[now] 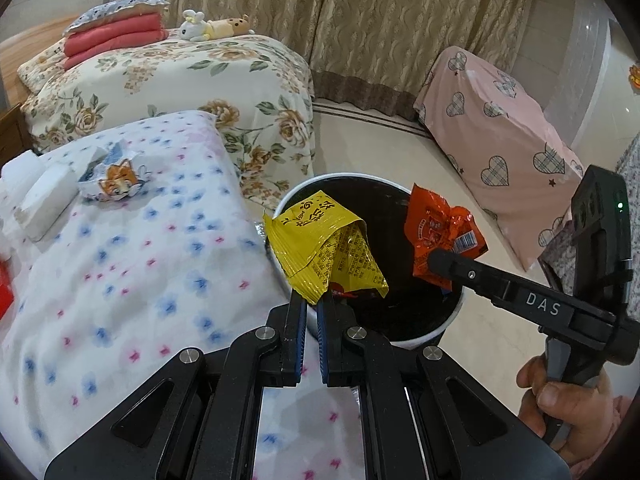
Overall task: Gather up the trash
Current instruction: 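Carry both bags over the white bin and open both tools to release them, then move both tools back over the bed toward the remaining items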
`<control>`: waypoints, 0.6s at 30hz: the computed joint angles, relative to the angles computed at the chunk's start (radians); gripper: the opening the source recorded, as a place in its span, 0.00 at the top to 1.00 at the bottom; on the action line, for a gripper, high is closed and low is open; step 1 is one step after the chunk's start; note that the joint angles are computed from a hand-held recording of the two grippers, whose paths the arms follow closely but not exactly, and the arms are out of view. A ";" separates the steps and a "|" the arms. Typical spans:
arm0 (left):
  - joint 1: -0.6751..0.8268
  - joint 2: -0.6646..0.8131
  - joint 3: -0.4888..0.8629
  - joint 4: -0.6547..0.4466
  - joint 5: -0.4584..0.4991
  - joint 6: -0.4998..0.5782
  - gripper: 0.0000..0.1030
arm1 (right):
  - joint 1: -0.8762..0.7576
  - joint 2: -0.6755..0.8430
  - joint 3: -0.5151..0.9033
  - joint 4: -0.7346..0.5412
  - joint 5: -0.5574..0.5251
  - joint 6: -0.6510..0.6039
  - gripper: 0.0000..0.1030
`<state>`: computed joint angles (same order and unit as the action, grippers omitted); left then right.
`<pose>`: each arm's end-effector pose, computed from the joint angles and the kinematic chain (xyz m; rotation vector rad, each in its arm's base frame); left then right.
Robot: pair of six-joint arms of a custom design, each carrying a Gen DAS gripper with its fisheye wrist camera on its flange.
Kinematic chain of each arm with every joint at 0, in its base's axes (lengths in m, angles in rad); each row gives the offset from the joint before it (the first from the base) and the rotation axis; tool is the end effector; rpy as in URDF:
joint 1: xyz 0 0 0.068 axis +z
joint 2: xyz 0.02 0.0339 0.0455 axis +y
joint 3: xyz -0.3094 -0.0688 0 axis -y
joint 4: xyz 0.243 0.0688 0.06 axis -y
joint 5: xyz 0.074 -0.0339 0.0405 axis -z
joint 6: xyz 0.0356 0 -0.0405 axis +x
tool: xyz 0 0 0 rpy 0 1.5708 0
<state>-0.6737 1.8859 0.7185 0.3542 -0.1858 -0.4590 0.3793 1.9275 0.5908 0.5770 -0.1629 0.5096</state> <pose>0.2709 -0.2078 0.1285 0.1678 2.3840 -0.3223 0.2969 0.1246 0.1058 0.0724 2.4041 0.6209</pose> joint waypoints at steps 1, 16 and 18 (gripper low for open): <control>0.003 0.006 0.008 -0.005 0.012 -0.002 0.95 | -0.002 0.002 0.004 -0.005 -0.001 -0.002 0.68; 0.016 0.031 0.037 -0.029 0.032 -0.023 0.61 | -0.029 0.023 0.034 -0.038 -0.015 0.005 0.40; 0.021 0.015 0.012 -0.015 0.033 -0.028 0.61 | -0.030 0.019 0.027 -0.030 -0.015 0.010 0.40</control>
<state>-0.6527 1.9006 0.7305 0.3396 -0.1530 -0.4874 0.3493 1.9468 0.6181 0.5472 -0.1782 0.5196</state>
